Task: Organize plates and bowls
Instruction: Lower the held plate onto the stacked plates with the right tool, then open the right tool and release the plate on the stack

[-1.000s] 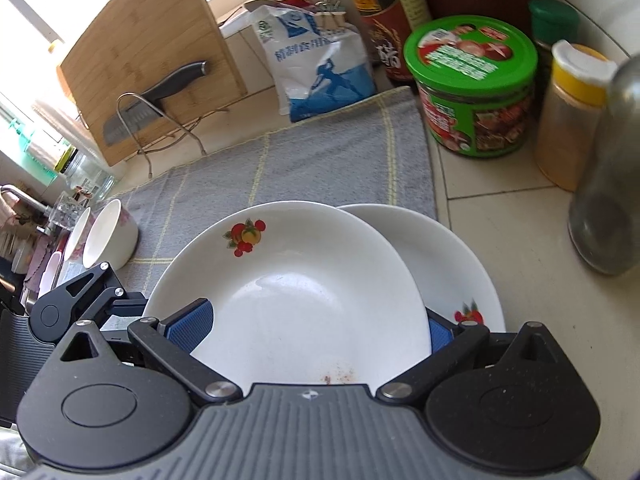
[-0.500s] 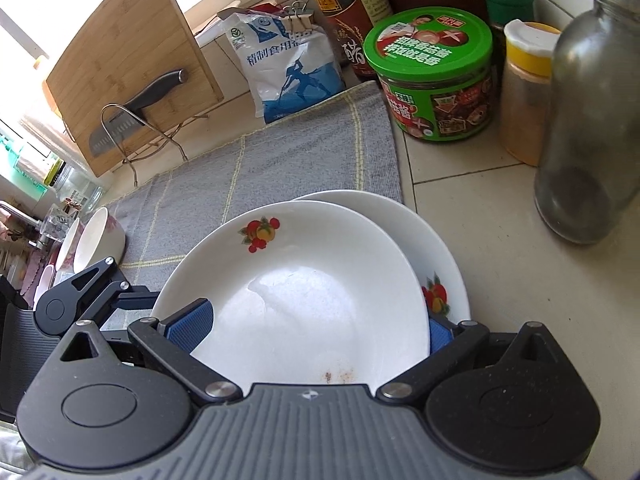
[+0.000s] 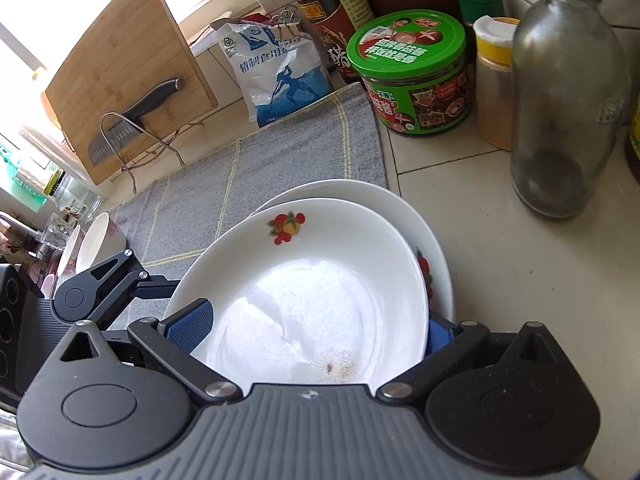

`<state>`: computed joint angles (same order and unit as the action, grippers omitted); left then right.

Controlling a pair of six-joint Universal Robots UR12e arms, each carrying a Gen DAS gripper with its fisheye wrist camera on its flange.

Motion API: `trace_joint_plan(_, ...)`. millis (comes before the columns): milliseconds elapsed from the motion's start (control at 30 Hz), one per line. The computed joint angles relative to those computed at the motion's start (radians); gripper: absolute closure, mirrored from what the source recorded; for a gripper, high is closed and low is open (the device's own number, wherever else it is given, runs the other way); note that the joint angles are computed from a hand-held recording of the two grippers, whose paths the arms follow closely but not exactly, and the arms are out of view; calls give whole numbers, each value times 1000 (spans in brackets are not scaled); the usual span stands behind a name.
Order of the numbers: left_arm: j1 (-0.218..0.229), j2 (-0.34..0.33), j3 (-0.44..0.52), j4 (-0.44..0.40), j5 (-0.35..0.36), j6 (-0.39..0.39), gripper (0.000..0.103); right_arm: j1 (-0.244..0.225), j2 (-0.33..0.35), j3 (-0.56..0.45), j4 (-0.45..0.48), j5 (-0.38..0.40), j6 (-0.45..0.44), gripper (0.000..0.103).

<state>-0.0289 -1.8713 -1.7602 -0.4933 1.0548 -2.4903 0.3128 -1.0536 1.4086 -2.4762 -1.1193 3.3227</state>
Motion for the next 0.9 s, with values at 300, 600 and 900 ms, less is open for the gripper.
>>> trace_joint_plan(300, -1, 6, -7, 16, 10, -18, 1, 8, -21, 22, -31, -53, 18, 0)
trace_joint_plan(600, -8, 13, -19, 47, 41, -44, 1, 14, -45, 54, -56, -88, 23, 0)
trace_joint_plan(900, -9, 13, -25, 60, 49, -76, 1, 31, -62, 75, -57, -151, 2, 0)
